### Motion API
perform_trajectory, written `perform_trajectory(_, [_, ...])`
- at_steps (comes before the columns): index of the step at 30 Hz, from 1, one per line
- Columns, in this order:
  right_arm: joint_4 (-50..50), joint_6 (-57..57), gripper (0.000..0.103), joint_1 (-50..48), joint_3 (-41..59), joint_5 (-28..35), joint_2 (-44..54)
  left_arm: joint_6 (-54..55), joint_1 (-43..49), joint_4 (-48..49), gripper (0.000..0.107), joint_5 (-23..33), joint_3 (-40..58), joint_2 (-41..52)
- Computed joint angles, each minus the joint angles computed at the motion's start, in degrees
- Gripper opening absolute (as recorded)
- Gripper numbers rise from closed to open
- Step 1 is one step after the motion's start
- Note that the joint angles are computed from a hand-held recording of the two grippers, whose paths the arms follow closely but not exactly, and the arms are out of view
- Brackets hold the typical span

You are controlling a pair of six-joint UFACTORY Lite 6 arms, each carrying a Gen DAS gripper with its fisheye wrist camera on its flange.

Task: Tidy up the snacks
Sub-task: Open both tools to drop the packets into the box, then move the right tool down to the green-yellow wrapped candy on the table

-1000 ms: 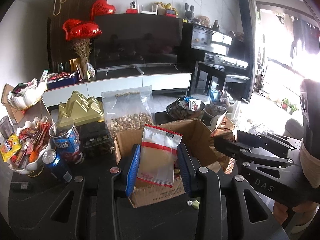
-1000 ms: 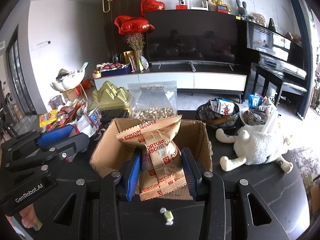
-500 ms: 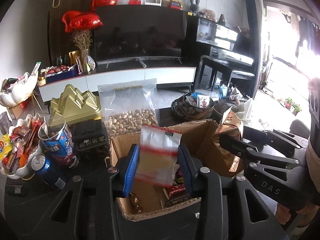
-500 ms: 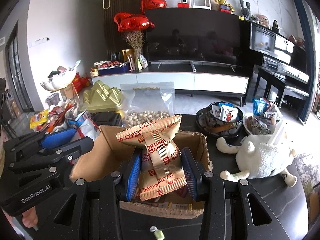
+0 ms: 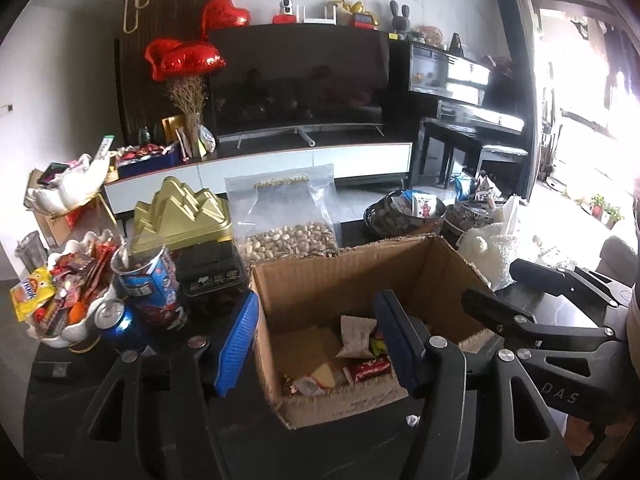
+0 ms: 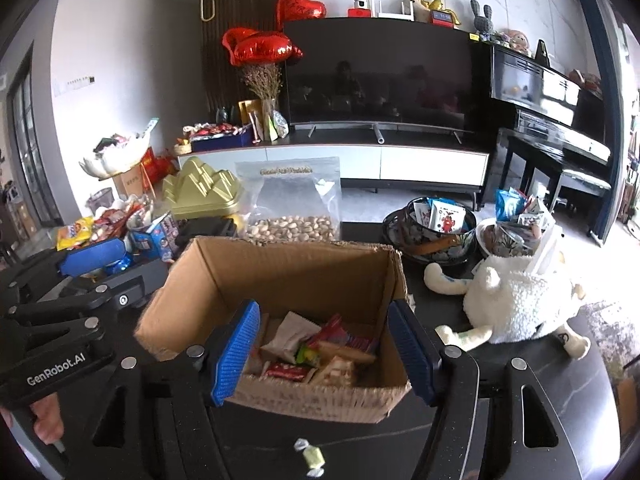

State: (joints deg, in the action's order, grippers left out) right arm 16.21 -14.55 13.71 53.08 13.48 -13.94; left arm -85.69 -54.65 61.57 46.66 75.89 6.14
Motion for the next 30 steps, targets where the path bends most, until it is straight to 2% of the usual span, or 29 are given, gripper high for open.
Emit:
perform_trajectory(6, [10.4, -8.7, 0.068, -0.2, -6.7, 0.1, -7.1, -5.5, -6.1, 2.8, 0.065, 7.5, -3.8, -3.4])
perform_trajectory(11, [8.4, -6.5, 0.068, 1.0, -12.6, -1.5, -13.1, -10.3, -10.7, 3.7, 0.066, 13.1, -6.3, -4.1])
perform_trajectory(17, [15.1, -14.2, 0.068, -0.5, -18.1, -1.0, -18.3, -14.4, -14.1, 2.8, 0.067, 16.1, -8.4, -2.9])
perform_trajectory(22, [23.5, -24.2, 0.068, -2.4, -22.6, -0.5, -21.7, -19.4, -15.6, 1.8, 0.068, 14.8, -11.2, -2.4])
perform_trajectory(30, [36.3, -38.8, 0.068, -3.6, -26.1, 0.6, -20.5, -24.7, -14.7, 0.2, 0.068, 8.6, -15.8, -0.6])
